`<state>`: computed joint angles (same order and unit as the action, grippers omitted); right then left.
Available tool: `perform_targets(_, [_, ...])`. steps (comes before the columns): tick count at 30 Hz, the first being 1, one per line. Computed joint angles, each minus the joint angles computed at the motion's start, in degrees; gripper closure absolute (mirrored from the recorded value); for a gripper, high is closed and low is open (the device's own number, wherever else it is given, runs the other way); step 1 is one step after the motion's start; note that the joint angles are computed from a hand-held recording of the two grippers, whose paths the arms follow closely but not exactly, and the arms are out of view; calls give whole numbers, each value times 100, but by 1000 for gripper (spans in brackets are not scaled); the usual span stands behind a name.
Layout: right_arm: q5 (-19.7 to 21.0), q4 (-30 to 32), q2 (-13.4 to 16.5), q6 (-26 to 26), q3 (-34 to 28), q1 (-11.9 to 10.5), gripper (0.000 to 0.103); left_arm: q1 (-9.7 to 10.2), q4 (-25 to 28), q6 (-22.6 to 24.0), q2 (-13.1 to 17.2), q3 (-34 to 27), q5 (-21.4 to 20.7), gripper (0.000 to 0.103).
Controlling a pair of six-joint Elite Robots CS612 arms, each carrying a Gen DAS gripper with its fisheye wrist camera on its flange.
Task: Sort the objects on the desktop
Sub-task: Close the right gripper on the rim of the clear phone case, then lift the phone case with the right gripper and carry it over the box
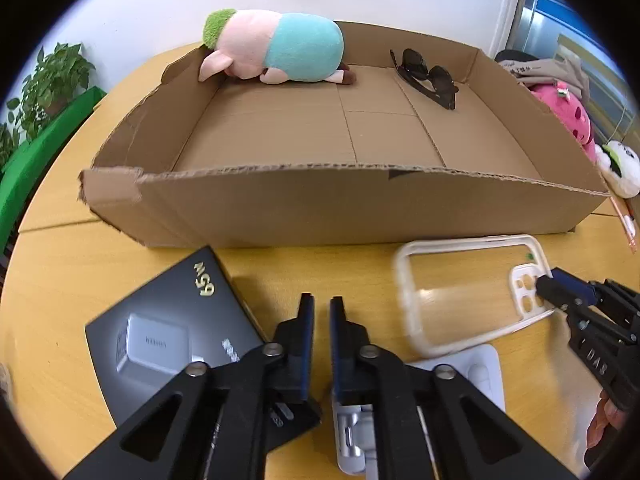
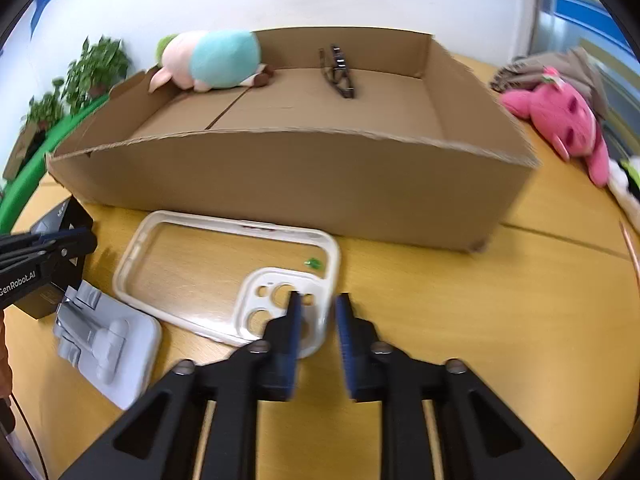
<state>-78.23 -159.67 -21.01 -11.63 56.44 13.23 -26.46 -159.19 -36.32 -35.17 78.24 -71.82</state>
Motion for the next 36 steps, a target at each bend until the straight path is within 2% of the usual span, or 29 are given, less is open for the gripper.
perform_targets(3, [70, -169, -62, 85, 172, -65, 90, -12, -72, 29, 6, 8, -118, 103])
perform_targets(5, [102, -239, -118, 95, 296, -94, 91, -5, -100, 21, 24, -10, -361, 103])
perform_targets(9, [197, -421, -171, 166, 458, -146, 95, -48, -119, 46, 57, -38, -466, 103])
perform_targets(13, [218, -481, -183, 213, 506, -166, 96, -6, -219, -82, 93, -76, -848, 103])
perform_targets(21, [230, -596, -162, 142, 513, -183, 96, 71, -454, -268, 161, -97, -1258, 102])
perform_targets(23, [220, -644, -161, 130, 528, -182, 96, 102, -493, -326, 182, -114, -1443, 99])
perform_targets(29, [194, -711, -164, 91, 557, -188, 96, 107, -691, -287, 242, -169, -1630, 78])
perform_targets(33, [141, -777, -172, 52, 591, -181, 96, 97, -639, -346, 231, -176, -1577, 75])
perform_targets(36, [108, -848, -193, 1, 653, -182, 95, 85, -601, -538, 174, -100, -1521, 65])
